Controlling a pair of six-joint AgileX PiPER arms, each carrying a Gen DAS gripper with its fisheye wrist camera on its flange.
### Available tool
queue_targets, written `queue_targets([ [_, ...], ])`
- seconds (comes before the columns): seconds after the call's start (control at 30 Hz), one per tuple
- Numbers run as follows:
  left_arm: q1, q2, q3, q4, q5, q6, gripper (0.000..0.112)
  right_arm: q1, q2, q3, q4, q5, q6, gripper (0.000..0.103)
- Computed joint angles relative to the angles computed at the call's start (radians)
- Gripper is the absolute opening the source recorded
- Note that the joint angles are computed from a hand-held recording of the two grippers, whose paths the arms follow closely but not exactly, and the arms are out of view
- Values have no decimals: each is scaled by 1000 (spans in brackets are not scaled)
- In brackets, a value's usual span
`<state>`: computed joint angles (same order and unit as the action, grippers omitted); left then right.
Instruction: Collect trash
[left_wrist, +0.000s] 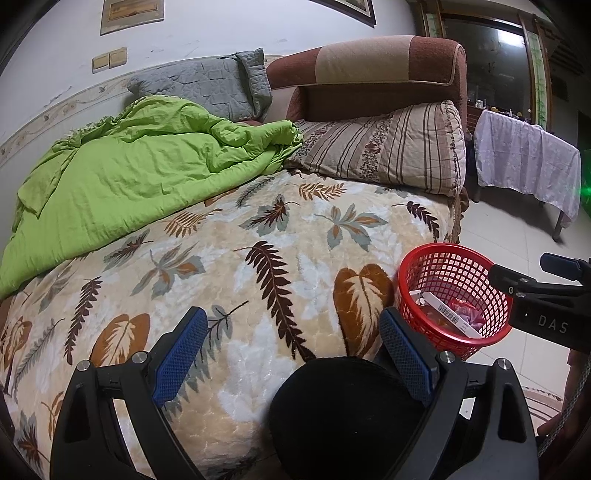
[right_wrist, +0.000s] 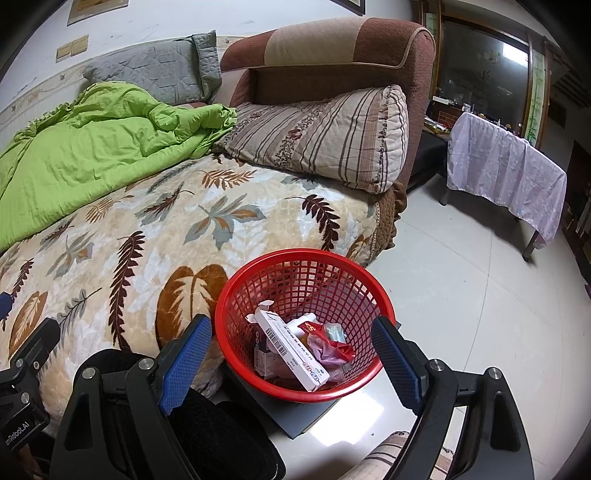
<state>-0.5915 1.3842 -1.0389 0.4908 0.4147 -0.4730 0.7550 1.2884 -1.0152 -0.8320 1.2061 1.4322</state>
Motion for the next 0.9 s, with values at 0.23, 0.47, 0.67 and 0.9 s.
queue_targets([
  [0.23,-1,2,-12,4,10,-14,93,-8,3,-5,0,-12,-22,91],
  [0.47,19,6,-32,50,33,-85,93,-24,41,-30,-8,-77,-101,91],
  [0.67,160,18,-47,71,42,-136,93,-109,174,-183,51,-226,-335,91],
  [0.9,424,169,-186,41,165,-169,93,-211,591,-669,364,-386,-805,94],
])
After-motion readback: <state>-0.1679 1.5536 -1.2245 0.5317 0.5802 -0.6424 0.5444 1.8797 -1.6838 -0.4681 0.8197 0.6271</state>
